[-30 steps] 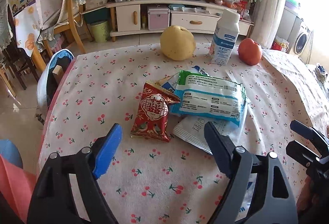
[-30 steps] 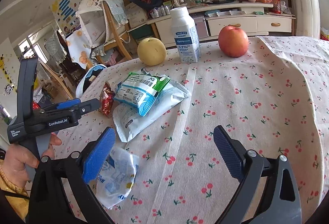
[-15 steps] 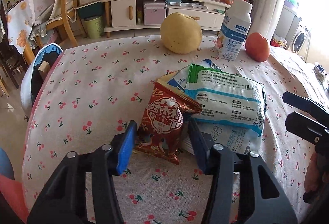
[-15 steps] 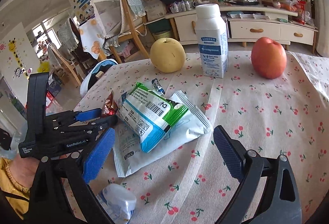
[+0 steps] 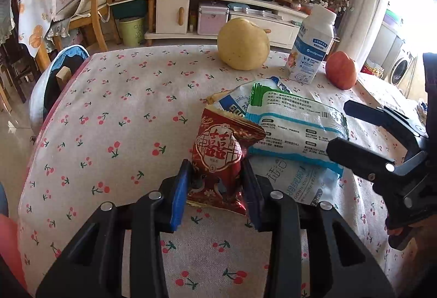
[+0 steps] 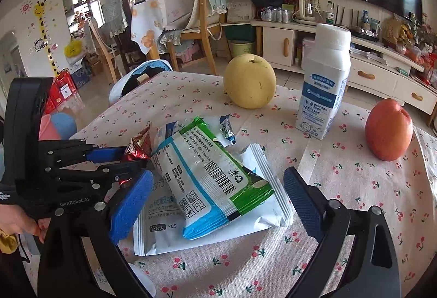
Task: Collect trash
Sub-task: 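Grasp the red snack bag with the left tool while the right tool grasps the blue-green wipes packet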
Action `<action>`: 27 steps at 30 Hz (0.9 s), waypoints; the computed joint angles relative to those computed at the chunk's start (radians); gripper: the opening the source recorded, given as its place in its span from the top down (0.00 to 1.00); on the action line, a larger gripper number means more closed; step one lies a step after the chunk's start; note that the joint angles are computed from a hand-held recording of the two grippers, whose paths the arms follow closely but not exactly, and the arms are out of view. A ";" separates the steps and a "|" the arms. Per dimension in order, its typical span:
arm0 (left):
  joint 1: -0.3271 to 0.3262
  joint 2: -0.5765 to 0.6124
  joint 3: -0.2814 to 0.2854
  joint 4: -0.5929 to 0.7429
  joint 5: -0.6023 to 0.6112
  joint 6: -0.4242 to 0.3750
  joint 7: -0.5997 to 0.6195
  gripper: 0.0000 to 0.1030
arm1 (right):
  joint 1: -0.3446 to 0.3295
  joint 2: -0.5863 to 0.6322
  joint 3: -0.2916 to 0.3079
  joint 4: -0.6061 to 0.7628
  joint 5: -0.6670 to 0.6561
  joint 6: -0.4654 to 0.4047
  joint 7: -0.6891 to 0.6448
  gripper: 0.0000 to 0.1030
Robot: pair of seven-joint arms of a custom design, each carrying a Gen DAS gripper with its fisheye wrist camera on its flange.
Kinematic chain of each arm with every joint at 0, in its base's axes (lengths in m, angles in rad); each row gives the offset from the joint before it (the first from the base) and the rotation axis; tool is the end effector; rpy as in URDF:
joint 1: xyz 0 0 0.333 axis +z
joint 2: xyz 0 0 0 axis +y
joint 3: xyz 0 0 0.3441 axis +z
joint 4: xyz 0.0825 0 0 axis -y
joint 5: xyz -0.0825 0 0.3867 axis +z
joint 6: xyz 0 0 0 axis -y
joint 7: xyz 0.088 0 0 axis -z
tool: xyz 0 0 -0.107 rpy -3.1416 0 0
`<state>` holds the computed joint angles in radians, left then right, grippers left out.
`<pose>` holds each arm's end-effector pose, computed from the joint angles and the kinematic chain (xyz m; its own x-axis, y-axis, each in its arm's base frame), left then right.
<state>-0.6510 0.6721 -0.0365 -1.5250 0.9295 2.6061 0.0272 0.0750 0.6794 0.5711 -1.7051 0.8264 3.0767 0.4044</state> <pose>0.5794 -0.4902 0.3217 0.1044 -0.9877 0.1163 -0.7534 -0.1548 -0.6390 0.6522 0.3217 0.3195 0.7187 -0.6840 -0.1246 -0.5144 -0.4026 -0.7571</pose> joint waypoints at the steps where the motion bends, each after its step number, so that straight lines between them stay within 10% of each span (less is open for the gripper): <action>1: -0.003 -0.005 0.002 -0.009 0.002 0.005 -0.015 0.68 | 0.009 -0.001 -0.005 -0.006 -0.009 0.014 -0.007 0.08; 9: -0.010 -0.029 0.000 -0.045 0.022 0.001 -0.054 0.66 | 0.066 -0.028 -0.065 -0.060 -0.145 0.059 0.049 0.34; 13: -0.012 -0.026 -0.006 -0.029 0.026 -0.061 -0.024 0.34 | 0.069 -0.036 -0.072 -0.076 -0.192 0.042 0.063 0.29; 20: 0.009 0.013 -0.022 0.013 -0.019 -0.063 0.054 0.46 | 0.171 -0.033 -0.173 -0.067 -0.278 0.083 0.203 0.15; 27: -0.004 0.016 -0.010 0.019 -0.032 -0.063 0.040 0.60 | 0.179 -0.037 -0.186 -0.080 -0.360 0.088 0.295 0.36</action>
<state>-0.6545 0.6879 -0.0466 -1.5057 0.8972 2.5433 0.0674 0.2542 0.6424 0.3846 -1.7850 0.4669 3.1644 0.6996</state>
